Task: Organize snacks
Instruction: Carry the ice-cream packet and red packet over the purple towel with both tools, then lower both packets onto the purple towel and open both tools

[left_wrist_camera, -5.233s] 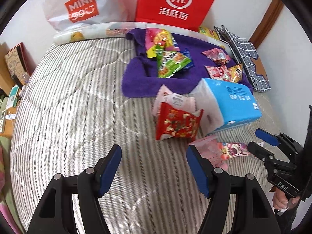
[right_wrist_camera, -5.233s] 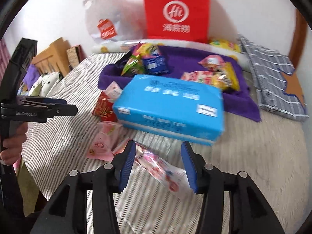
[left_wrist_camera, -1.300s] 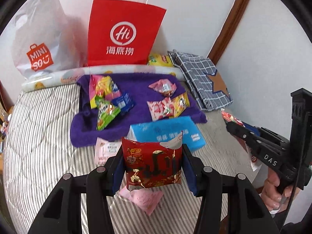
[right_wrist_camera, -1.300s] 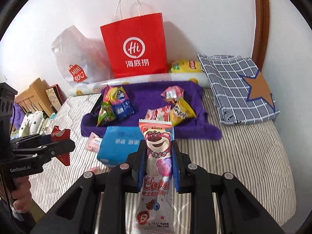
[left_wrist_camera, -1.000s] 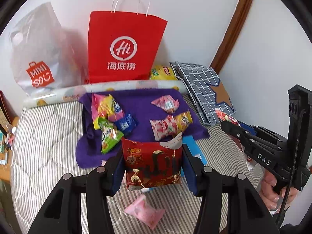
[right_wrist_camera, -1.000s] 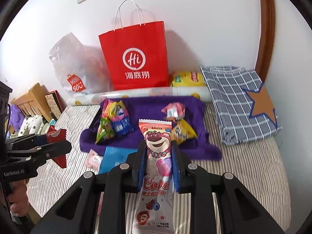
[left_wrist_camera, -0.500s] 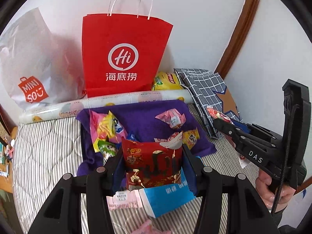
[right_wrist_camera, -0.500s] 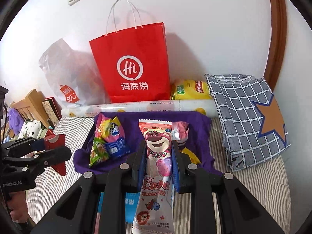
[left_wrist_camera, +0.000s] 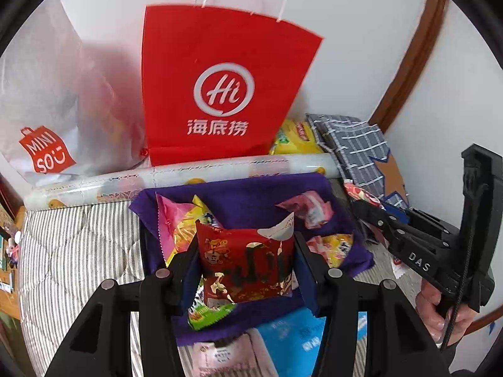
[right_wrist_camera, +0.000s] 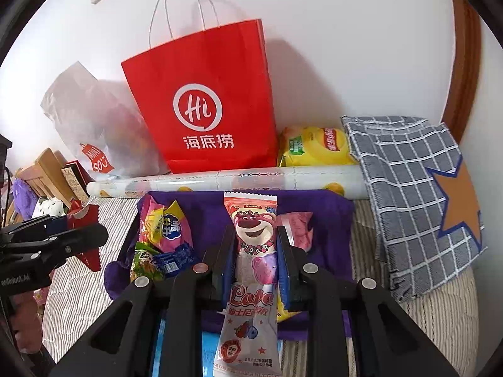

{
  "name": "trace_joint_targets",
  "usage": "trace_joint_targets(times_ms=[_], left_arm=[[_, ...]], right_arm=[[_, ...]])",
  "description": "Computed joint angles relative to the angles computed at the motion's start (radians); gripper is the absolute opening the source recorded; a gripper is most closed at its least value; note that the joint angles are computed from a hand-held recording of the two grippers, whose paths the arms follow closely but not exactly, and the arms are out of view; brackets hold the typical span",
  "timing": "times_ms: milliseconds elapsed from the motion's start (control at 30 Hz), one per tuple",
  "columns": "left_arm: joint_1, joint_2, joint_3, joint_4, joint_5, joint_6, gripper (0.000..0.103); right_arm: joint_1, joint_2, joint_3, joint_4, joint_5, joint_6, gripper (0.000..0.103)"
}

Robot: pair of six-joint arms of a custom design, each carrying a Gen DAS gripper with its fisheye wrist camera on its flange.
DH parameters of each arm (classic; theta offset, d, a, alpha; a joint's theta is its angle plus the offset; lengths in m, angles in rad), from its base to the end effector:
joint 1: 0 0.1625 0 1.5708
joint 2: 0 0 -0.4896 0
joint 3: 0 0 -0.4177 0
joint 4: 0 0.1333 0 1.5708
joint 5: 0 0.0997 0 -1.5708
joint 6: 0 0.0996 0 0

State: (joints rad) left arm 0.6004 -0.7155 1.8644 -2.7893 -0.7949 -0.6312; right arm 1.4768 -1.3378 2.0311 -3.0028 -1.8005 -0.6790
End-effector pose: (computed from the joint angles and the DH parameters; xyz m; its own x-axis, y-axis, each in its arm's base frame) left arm -0.4175 -0.5319 0.0386 -0.8437 0.1207 -0.5230 0.4028 0.7863 -0.4684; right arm 0.0563 -0.5812 0.3674 -0.7868 -0.2724 0.5539 -0.5458 0.7261 -0.4183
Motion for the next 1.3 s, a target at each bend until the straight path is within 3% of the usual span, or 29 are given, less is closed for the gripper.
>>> trace_joint_targets(times_ms=[167, 400, 533, 633, 1300], left_arm=[[0.047, 0.022, -0.028, 0.032, -0.019, -0.009, 0.051], [0.091, 0.050, -0.059, 0.072, -0.045, -0.027, 0.051], [0.099, 0.058, -0.064, 0.091, -0.041, -0.043, 0.051], [0.099, 0.068, -0.076, 0.130, -0.019, -0.060, 0.051], [0.117, 0.084, -0.096, 0.171, -0.046, -0.071, 0.054]], right_arm=[[-0.013, 0.040, -0.015, 0.010, 0.020, -0.018, 0.024], [-0.021, 0.102, -0.026, 0.004, -0.028, -0.039, 0.024], [-0.015, 0.133, -0.024, -0.031, -0.083, -0.056, 0.025], [-0.014, 0.142, -0.026, -0.036, -0.095, -0.061, 0.025], [-0.006, 0.181, -0.045, -0.039, -0.191, -0.068, 0.026]])
